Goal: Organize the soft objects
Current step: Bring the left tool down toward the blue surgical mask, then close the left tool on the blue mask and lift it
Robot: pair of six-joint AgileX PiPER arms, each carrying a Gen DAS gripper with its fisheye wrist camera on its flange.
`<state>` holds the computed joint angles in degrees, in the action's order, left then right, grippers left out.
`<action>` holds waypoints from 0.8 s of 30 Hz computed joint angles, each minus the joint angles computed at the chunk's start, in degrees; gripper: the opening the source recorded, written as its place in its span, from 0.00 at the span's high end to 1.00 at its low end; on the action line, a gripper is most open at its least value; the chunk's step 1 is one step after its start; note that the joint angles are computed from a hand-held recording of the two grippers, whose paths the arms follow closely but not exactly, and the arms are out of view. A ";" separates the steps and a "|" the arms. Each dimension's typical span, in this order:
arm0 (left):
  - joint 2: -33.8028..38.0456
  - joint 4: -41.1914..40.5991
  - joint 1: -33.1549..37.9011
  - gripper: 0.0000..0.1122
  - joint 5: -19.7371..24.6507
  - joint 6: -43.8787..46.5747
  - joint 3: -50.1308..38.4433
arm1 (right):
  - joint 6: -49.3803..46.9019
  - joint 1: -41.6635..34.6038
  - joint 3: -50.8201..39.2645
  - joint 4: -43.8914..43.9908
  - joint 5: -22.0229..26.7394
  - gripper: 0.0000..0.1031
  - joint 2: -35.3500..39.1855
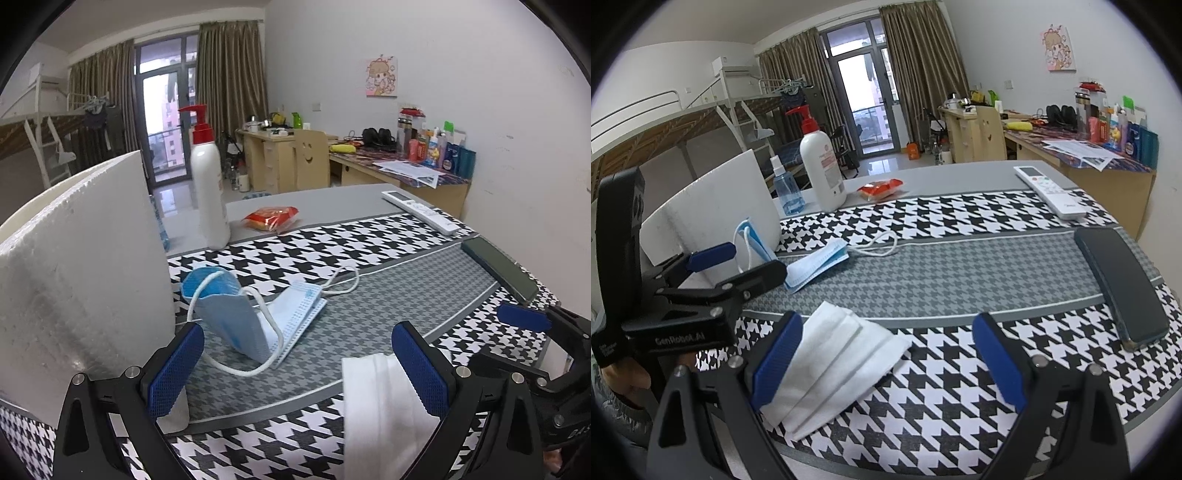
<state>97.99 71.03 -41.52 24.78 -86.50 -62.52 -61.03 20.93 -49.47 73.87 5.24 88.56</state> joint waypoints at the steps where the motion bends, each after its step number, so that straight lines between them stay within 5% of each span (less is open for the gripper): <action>1: 0.12 0.01 0.28 0.09 0.42 -0.10 -0.09 | -0.37 0.08 -0.08 0.38 0.06 0.08 0.16; 12: 2.92 -6.94 0.67 0.09 4.33 5.53 -3.59 | 3.75 0.71 -0.55 -4.18 0.33 0.08 0.80; 19: 5.14 -9.90 0.66 0.09 7.24 5.72 -6.41 | -8.02 0.07 -0.45 7.50 1.93 0.08 1.09; 24: 5.86 -11.40 0.88 0.11 7.38 6.84 -7.46 | -8.07 -0.26 -0.70 7.29 2.28 0.08 1.44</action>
<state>103.85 59.63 -40.63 32.16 -79.66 -69.98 -69.10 20.67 -50.16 81.15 7.53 90.01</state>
